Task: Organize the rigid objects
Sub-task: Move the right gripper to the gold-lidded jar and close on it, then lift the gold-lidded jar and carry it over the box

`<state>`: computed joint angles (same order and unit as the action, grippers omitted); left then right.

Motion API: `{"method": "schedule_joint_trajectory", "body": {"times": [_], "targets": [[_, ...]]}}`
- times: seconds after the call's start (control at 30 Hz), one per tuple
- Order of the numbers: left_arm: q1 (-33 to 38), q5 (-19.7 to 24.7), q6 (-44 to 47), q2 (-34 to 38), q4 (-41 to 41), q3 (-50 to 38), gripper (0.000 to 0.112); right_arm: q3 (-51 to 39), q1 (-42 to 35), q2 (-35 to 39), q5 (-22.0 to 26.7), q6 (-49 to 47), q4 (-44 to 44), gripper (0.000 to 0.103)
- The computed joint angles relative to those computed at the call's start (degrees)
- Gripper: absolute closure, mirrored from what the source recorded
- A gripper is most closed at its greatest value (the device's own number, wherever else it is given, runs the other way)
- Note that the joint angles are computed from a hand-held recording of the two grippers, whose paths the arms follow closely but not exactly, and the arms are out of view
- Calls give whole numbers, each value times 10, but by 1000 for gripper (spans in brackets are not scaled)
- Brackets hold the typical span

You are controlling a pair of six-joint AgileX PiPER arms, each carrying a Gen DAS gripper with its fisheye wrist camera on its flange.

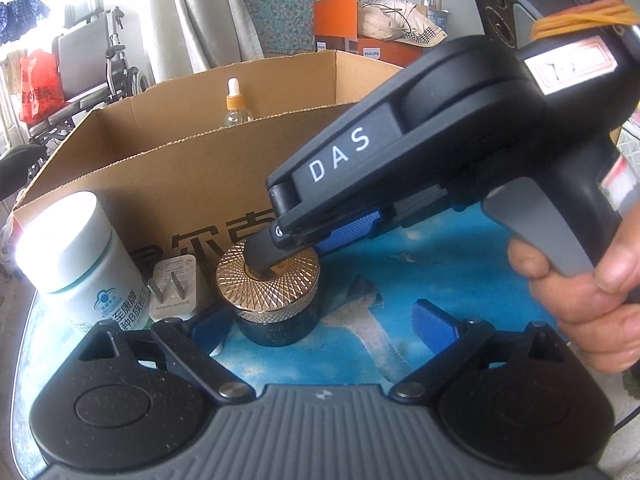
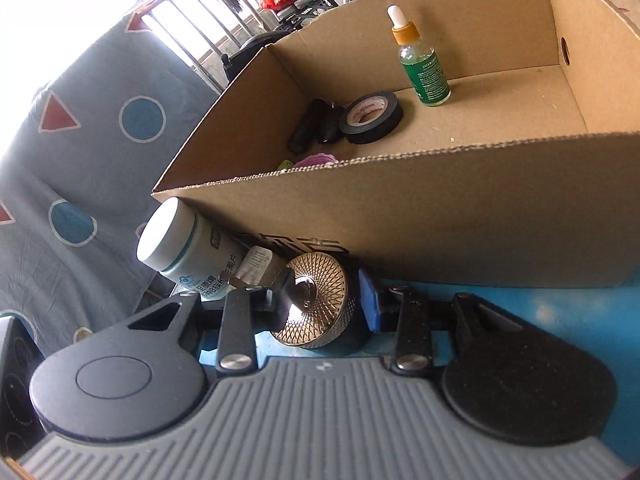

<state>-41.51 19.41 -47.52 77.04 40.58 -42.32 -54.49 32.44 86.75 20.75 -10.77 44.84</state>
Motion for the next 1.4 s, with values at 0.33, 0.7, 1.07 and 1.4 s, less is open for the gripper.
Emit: {"method": "schedule_joint_trajectory", "body": {"times": [0.33, 0.7, 1.07, 1.4], "targets": [[-17, -53, 112, 17, -98, -8, 16, 87, -18, -96, -5, 101, -85, 67], [-28, -78, 179, 37, -133, -15, 21, 205, -72, -220, -7, 94, -31, 67], [-45, -21, 105, 103, -66, -76, 41, 230, -103, -210, 1, -62, 134, 62], [-34, -27, 89, 96, -57, -71, 55, 231, -91, -205, -10, -76, 153, 60]]}}
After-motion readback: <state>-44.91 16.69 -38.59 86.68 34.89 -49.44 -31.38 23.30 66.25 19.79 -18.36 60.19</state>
